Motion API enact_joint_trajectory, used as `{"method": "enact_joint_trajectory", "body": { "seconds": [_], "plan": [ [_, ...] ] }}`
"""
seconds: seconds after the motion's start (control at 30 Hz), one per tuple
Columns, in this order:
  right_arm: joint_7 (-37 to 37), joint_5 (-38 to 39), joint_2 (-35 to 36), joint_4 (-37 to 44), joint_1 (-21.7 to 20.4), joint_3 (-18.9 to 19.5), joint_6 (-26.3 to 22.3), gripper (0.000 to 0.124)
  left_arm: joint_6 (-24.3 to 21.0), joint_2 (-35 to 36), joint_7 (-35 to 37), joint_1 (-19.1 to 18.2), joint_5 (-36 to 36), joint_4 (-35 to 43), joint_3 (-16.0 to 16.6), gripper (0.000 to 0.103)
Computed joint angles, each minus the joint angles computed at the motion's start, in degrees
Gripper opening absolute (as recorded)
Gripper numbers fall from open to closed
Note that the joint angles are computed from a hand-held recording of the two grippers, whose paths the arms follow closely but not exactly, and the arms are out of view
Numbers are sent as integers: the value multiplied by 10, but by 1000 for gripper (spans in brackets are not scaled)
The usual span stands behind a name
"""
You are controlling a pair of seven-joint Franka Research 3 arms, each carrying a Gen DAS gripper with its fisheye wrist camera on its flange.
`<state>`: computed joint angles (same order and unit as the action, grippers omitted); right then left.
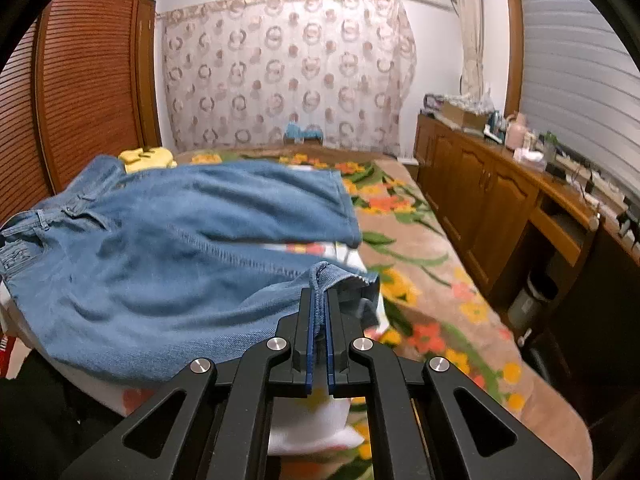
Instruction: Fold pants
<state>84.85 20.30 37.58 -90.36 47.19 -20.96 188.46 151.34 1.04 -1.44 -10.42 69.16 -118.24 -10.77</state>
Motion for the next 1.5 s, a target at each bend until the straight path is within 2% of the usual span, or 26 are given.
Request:
{"method": "enact_joint_trajectory", "body": {
  "seconds": [0.23,0.4,0.47,0.67,0.8,0.87,1.0,1.2,1.3,1.37,1.5],
  "plan": [
    [-40,33,2,-11,16,-14,53,4,7,-40,-30,5,33,-16,-9,21],
    [-76,64,5,-18,15,-1,92,3,15,-55,-37,14,48,-18,-16,21],
    [-85,70,7,-19,4,19,109,3,14,-53,-33,17,48,-17,-17,21],
    [-114,102,43,9,-15,56,96,3,26,-21,-17,19,19,-15,-9,21],
    [-135,135,73,37,-14,60,90,3,30,-7,-21,18,18,-11,-1,21],
    [-145,156,90,56,-4,48,87,3,34,-2,-24,18,23,-5,2,21],
    [-151,186,111,93,28,-4,68,3,33,14,-14,18,31,25,10,21],
    [-125,199,154,154,56,-69,59,3,29,51,15,17,31,90,26,21],
    [-85,215,214,212,77,-135,34,3,31,72,44,18,13,125,36,21],
    [-48,210,251,257,77,-173,6,3,30,83,59,15,4,140,42,21],
    [20,189,307,316,76,-228,-40,3,32,103,82,13,-14,160,54,21]
  ]
}}
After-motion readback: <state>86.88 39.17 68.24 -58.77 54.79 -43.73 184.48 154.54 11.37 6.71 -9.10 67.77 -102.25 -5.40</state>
